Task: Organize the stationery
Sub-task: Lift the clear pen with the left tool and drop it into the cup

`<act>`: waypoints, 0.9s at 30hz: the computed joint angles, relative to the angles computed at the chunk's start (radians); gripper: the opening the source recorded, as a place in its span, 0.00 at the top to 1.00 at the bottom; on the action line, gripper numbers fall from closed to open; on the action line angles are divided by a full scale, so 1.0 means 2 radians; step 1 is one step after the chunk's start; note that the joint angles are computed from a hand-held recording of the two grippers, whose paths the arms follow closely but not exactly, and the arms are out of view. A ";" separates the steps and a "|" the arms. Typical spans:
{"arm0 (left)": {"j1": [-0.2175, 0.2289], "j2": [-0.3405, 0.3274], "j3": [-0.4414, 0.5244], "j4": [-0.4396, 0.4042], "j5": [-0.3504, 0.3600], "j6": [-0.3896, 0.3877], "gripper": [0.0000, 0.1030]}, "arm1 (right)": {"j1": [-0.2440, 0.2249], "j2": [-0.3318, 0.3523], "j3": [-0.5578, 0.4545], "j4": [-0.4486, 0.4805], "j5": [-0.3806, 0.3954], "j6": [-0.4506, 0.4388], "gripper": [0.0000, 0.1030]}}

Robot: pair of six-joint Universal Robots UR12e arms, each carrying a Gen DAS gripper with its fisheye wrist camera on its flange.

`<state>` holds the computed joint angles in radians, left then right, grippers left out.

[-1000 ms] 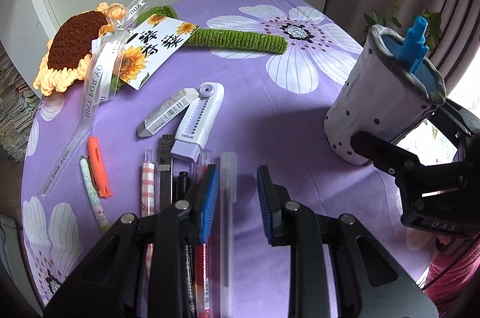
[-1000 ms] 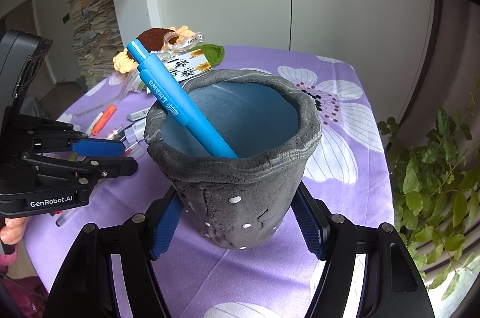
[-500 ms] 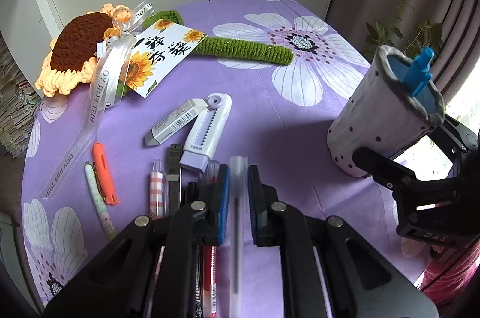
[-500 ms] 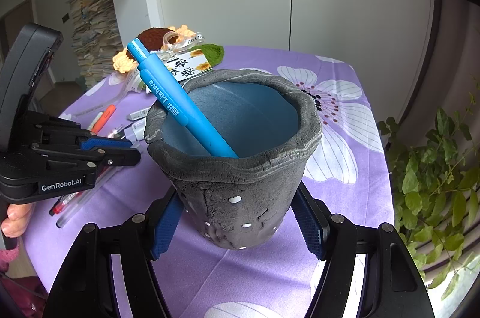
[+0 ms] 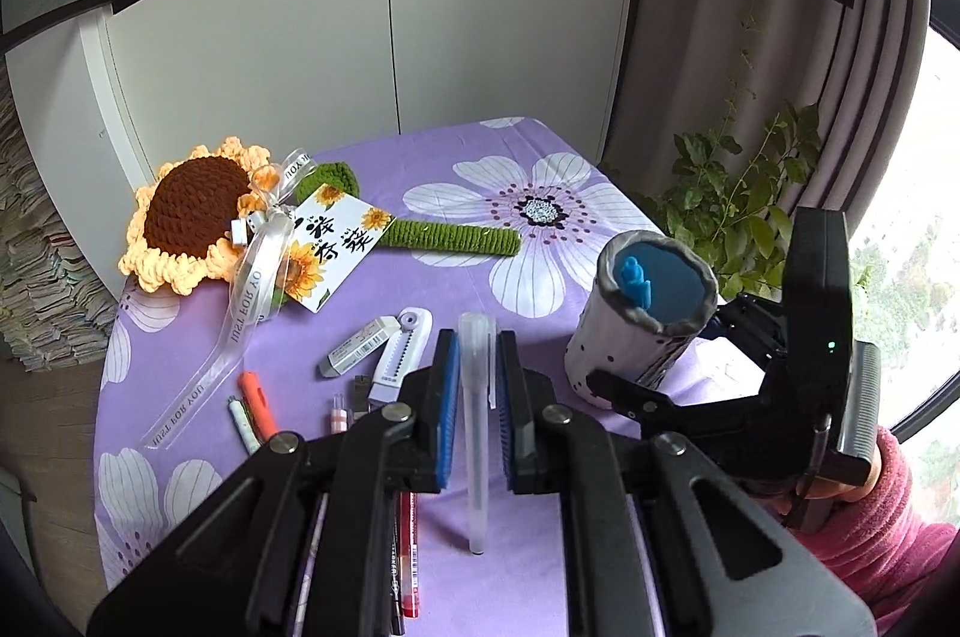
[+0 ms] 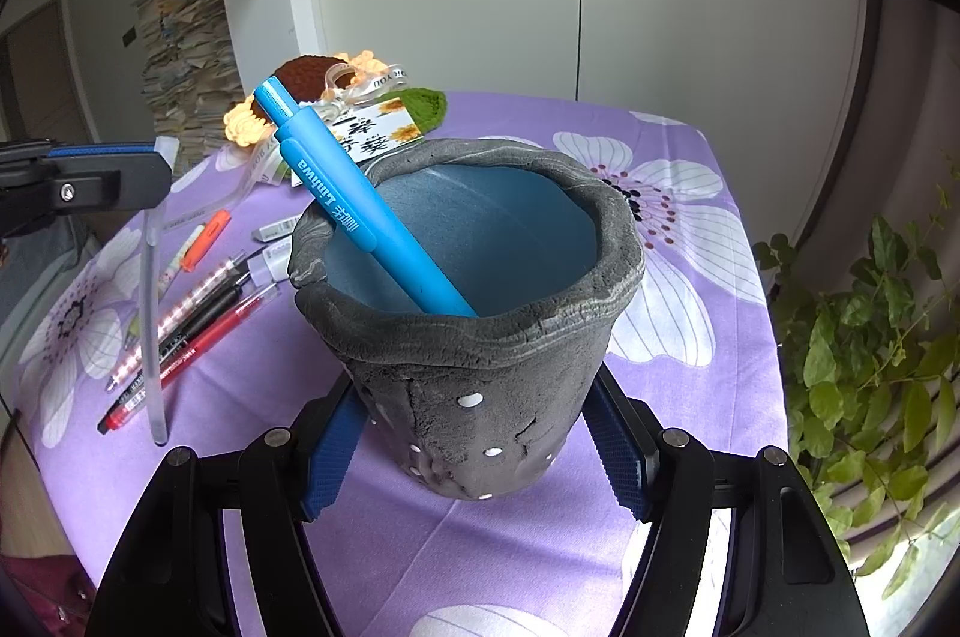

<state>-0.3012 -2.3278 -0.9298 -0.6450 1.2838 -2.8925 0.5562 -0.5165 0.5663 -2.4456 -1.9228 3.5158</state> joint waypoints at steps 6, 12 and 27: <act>-0.002 0.003 0.004 0.064 -0.018 -0.003 0.90 | 0.000 0.000 0.000 0.000 0.000 0.000 0.31; -0.003 -0.014 0.044 0.140 -0.063 -0.046 0.90 | 0.000 0.000 -0.001 0.000 0.000 0.000 0.31; -0.019 -0.060 0.122 0.061 -0.084 -0.041 0.90 | 0.000 0.000 -0.001 0.001 -0.001 0.001 0.31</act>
<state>-0.3385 -2.4469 -0.6866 -0.5222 1.1156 -2.9737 0.5570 -0.5155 0.5645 -2.4446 -1.9239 3.5177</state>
